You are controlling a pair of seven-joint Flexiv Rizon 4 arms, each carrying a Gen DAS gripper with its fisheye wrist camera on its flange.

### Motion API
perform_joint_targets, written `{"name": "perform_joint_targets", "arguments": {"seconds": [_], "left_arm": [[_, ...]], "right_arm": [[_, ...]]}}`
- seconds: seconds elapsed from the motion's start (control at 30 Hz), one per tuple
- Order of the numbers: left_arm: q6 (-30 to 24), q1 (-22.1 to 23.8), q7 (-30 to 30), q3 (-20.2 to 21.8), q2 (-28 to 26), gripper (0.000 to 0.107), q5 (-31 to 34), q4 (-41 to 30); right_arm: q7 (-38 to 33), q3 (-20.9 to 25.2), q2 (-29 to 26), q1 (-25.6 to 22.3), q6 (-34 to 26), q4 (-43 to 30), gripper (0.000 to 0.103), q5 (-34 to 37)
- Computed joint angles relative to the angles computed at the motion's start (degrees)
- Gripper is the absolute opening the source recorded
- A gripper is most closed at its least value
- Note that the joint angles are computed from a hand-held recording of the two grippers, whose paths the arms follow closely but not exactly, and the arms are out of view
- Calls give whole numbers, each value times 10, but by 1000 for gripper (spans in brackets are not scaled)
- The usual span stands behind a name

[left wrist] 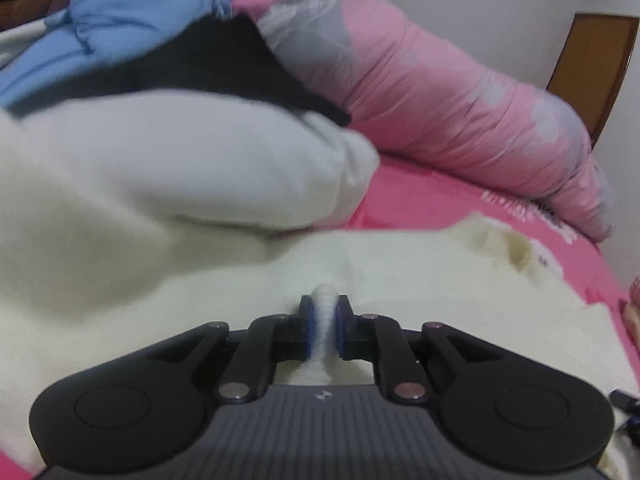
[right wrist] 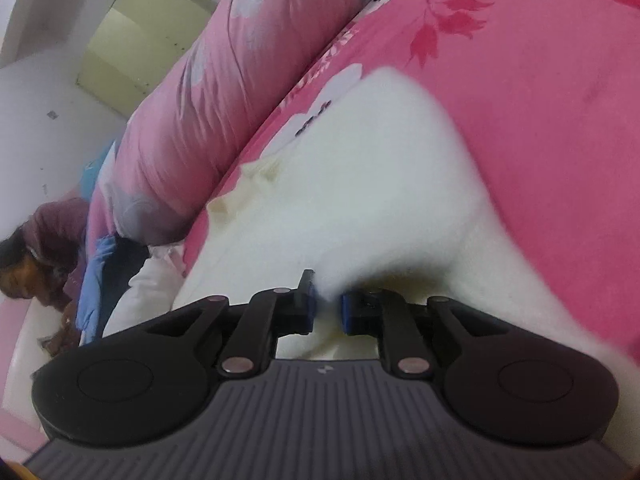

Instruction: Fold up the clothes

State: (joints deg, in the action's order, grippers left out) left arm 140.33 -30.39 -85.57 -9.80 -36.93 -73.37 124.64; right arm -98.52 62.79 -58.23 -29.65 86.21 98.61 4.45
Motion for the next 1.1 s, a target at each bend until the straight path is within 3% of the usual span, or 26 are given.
{"name": "perform_joint_targets", "arguments": {"seconds": [0.03,0.1,0.17,0.2,0.27,0.33,0.43,0.53,0.57,0.7,0.77,0.9,1.0,1.03,1.1], "left_arm": [[1,-5,19,-1,3,21,-15,-2],[26,-21,73,-9,5,29,-72,-14],[61,-29,116,-22,6,31,-111,-25],[79,-31,126,-27,5,31,-116,-29],[115,-36,145,-36,2,31,-122,-38],[149,-41,164,-42,0,35,-126,-48],[116,-27,229,-62,-12,37,-106,-81],[127,-13,355,-108,-57,37,-205,-163],[131,-14,363,-110,-68,37,-215,-174],[143,-10,345,-113,-69,40,-200,-165],[138,-7,334,-113,-66,40,-192,-160],[141,-10,319,-110,-67,40,-184,-153],[140,-10,314,-109,-67,41,-181,-151],[140,-10,313,-109,-67,41,-180,-150],[140,-10,310,-108,-67,41,-178,-149]], "right_arm": [[-1,3,5,-8,-18,1,18,-2],[-14,12,23,-33,-62,7,33,1],[-59,37,34,-74,-99,18,44,-2],[-87,51,39,-96,-114,24,45,-4],[-160,77,45,-135,-78,43,45,5],[-195,77,52,-138,-15,47,45,6],[-166,31,62,-91,23,13,25,5],[-156,-44,69,-11,62,-9,17,-32],[-171,-65,68,6,58,-2,17,-58],[-230,-144,72,63,75,28,16,-150],[-229,-151,74,65,73,28,14,-174],[-212,-125,66,58,49,-15,15,-179],[-200,-179,54,123,53,-65,15,-184],[-163,-211,41,149,50,-85,15,-220],[-183,-221,17,173,9,-136,14,-179]]}}
